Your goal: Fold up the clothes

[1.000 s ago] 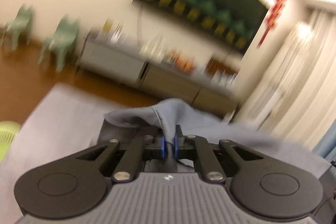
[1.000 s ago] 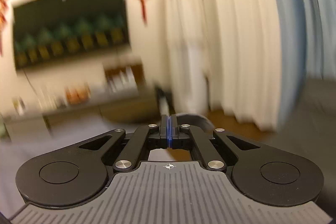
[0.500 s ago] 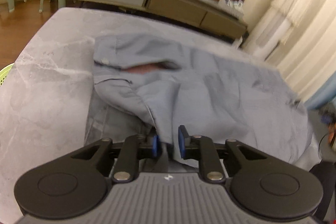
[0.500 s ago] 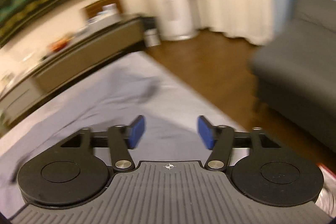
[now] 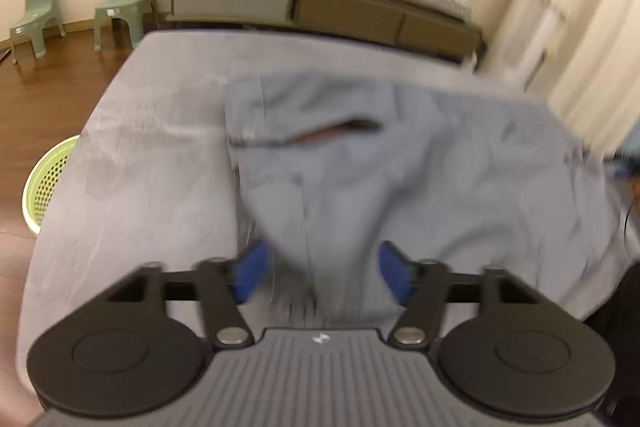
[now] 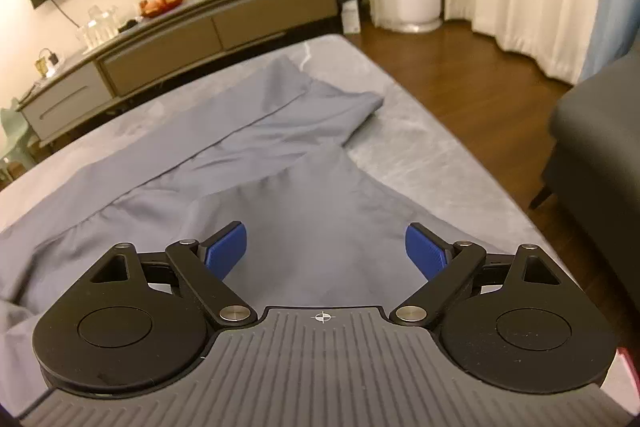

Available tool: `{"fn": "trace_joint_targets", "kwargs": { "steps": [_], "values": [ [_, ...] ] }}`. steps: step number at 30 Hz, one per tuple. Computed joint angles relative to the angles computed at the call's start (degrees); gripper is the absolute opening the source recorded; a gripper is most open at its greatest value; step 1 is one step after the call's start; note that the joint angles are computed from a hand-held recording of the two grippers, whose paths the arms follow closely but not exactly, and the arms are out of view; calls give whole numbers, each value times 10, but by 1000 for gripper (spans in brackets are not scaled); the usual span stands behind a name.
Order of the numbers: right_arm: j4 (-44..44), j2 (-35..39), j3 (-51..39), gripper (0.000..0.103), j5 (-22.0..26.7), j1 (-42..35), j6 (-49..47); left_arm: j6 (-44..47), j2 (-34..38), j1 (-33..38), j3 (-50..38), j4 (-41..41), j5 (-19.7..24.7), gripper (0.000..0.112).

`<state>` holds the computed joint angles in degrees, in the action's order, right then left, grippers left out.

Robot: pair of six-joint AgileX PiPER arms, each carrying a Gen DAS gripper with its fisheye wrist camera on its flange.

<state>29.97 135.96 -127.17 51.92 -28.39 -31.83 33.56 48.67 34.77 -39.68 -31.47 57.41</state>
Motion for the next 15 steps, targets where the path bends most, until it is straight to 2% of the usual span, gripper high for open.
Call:
{"fn": "trace_joint_targets", "kwargs": {
  "steps": [1,3,5,6,7,8,9,11,13,15],
  "values": [
    [-3,34,-55,90,25,3,14,-46,20,-42,-3,20,-30,72],
    [24,59,-95,91,58,14,11,-137,72,-130,-8,68,-89,77],
    [15,53,-75,95,50,40,-3,-221,130,-201,-15,120,-137,77],
    [-7,52,-69,91,43,58,-3,-263,158,-232,-21,149,-159,76],
    [-36,54,-67,80,37,76,1,-309,175,-261,-26,183,-172,73],
    [-83,60,-67,38,27,94,11,-337,185,-281,-28,208,-182,56],
    [-107,54,-52,8,13,101,11,-357,195,-297,-31,228,-190,34],
    [-129,35,-4,5,-27,106,-7,-344,170,-308,-15,219,-190,18],
    [-66,-26,77,3,-59,74,-56,-303,116,-310,11,198,-176,15],
    [13,-78,146,3,-66,33,-134,-280,70,-334,29,210,-131,14]
  ]
}}
